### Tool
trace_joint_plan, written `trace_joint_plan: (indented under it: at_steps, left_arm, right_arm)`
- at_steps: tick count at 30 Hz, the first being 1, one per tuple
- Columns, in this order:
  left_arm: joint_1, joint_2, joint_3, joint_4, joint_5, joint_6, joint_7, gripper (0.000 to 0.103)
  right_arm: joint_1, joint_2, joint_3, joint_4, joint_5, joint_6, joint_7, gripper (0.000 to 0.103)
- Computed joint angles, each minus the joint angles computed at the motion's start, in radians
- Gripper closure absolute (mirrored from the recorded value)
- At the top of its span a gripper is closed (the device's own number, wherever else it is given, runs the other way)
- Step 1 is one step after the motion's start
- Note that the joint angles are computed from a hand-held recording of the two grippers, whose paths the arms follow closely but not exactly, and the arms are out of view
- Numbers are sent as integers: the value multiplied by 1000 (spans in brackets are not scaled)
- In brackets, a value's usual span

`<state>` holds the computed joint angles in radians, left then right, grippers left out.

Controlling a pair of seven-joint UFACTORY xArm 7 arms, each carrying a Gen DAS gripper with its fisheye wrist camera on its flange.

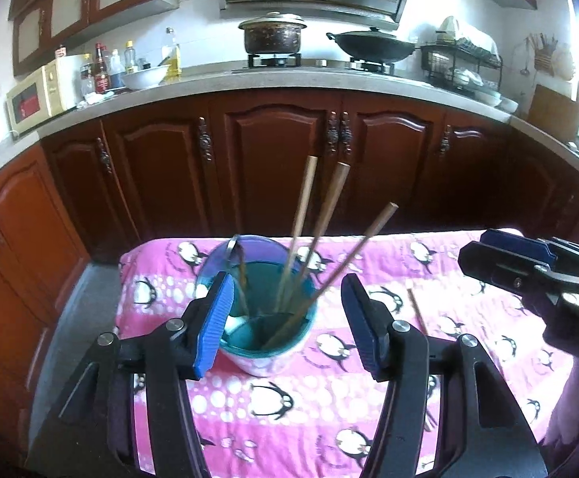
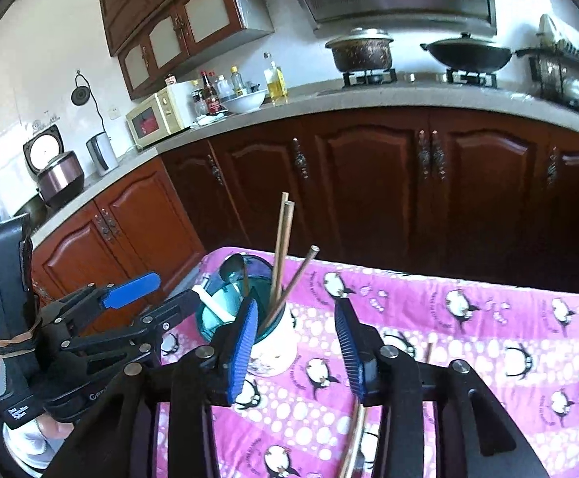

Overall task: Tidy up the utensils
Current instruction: 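Withdraw both tools from the cup toward the remaining chopsticks and fork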

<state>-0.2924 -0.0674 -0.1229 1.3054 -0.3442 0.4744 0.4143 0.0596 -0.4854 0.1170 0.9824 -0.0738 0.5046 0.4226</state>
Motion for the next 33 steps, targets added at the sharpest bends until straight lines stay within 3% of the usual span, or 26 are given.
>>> trace_joint_plan:
  at_steps: [20,29,31,33]
  left_arm:
    - [-39,-5,-16,-27,-34,20,21,46]
    - [-15,47,-10,-4,-72,113,29,46]
    - [-8,58,-11,-4,-62,135,22,46]
    - [-1,68,-12,-7,-60,151,19,46]
  right_arm:
    - [-57,-144,-38,-148,3,74,3,61]
    - [1,-81,-89,-188,94,65,-62,61]
    - [23,-34,-109,-190,131,66,-94,73]
    - [39,25,-125,-184,165,70,-129,76]
